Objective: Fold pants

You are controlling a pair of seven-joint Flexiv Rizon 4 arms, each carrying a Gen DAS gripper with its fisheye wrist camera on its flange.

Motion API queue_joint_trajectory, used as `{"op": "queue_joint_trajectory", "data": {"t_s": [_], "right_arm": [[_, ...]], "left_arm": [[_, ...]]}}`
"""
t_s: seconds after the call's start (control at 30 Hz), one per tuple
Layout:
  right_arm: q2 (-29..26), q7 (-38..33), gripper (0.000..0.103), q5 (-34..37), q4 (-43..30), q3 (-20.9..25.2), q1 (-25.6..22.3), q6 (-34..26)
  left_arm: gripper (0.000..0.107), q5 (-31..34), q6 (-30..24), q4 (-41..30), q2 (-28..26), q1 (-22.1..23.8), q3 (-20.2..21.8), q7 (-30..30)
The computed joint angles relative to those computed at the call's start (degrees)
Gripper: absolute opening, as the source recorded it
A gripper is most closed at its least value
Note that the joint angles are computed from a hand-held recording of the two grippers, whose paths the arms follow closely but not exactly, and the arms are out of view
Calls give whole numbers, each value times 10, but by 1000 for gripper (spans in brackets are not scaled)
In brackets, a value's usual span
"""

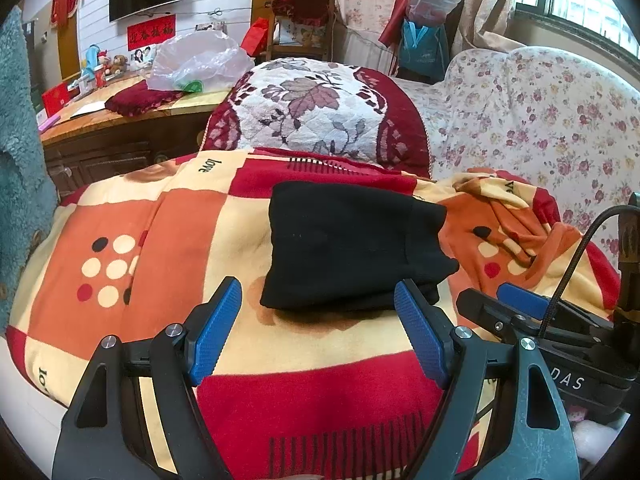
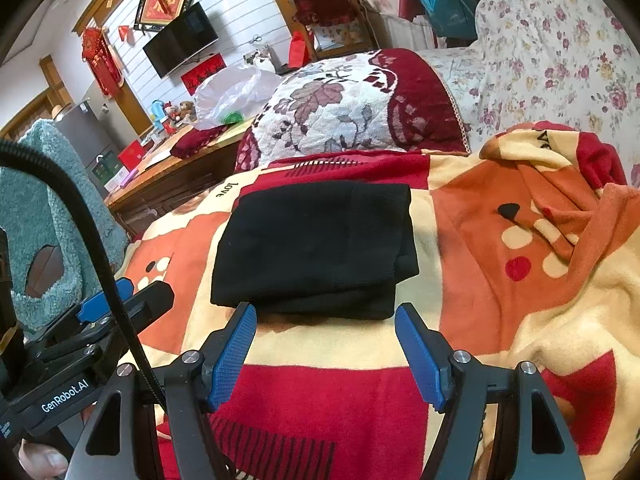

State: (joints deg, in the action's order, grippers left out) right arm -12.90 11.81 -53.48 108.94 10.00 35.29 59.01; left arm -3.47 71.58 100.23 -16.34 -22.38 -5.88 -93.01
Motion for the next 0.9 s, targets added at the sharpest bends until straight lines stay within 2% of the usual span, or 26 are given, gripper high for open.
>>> {"op": "queue_joint_trajectory", "data": {"t_s": [0.9], "right_arm": [[-4,-5,70,6,-1,-2,2,6]], "left_arm": [[80,6,1,-1,-4,1,2,-7]]}}
